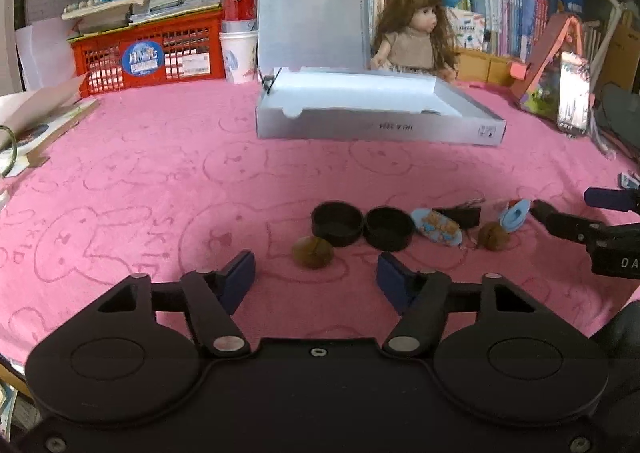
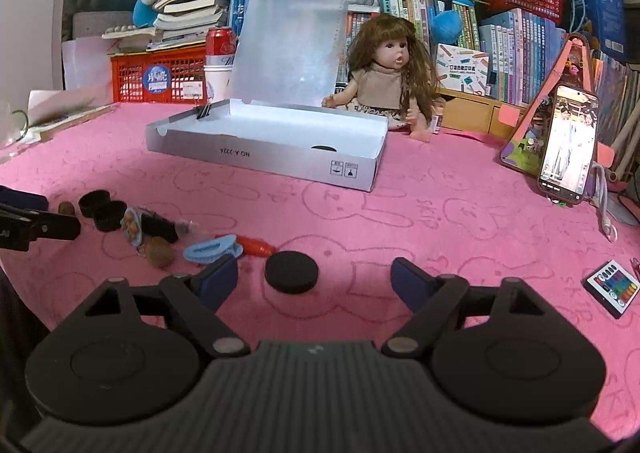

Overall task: Organize rigid objects
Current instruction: 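Grasp a brown walnut with the left tool while the right tool grasps another black disc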

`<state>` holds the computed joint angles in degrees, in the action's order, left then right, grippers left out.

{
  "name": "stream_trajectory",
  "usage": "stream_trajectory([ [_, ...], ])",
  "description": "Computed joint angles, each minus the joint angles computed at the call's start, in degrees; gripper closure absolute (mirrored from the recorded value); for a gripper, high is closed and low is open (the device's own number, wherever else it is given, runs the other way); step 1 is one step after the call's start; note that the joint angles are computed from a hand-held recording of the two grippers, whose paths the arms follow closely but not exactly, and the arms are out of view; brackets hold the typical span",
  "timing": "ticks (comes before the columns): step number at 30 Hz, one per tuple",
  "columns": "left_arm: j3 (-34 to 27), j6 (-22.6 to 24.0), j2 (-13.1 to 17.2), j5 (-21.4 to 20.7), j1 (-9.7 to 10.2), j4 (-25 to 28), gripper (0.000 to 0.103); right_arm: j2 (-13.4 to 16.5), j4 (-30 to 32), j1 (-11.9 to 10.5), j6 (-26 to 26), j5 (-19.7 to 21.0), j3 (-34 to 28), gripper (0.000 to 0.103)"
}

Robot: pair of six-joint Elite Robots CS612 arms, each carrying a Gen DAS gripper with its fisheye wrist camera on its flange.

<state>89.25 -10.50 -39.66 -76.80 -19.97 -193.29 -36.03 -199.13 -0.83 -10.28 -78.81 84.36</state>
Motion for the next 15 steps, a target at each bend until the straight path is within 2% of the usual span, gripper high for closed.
stream_trajectory([
  [2, -0.2, 1.2, 0.2, 1.2, -0.3, -0.1, 0.041, 0.1, 0.1, 0.1, -0.4, -0.2, -0.1, 0.022],
  [6, -0.5, 0.6, 0.4, 1.5, -0.39, -0.2, 0.044, 0.3, 0.8, 0.3, -1.1, 0.2, -0.5, 0.032],
  [7, -0.5, 0.5, 0.4, 1.7, -0.4, -0.3, 0.049, 0.4, 1.0, 0.3, -1.4, 0.5, -0.7, 0.035],
  [8, -0.6, 0.6, 0.5, 1.9, -0.43, -0.5, 0.054, 0.5, 1.3, 0.3, -1.6, 0.9, -0.9, 0.043],
  [9, -0.7, 0.8, 0.6, 1.7, -0.39, -0.8, 0.067, 0.5, 1.6, 0.4, -1.8, 1.2, -1.1, 0.051],
  [10, -0.9, 0.9, 0.7, 1.0, -0.28, -1.0, 0.082, 0.5, 2.1, 0.3, -1.6, 1.8, -1.2, 0.054],
  [11, -1.0, 0.7, 0.7, 0.8, -0.24, -1.0, 0.081, 0.4, 2.7, 0.3, -1.4, 2.4, -1.3, 0.063],
  [12, -1.2, 0.5, 0.7, 1.0, -0.26, -0.7, 0.081, 0.4, 2.9, 0.4, -1.1, 2.2, -1.4, 0.067],
  [15, -1.5, 0.5, 0.7, 1.0, -0.32, 0.0, 0.081, 0.5, 2.4, 0.7, -1.3, 0.7, -1.6, 0.067],
])
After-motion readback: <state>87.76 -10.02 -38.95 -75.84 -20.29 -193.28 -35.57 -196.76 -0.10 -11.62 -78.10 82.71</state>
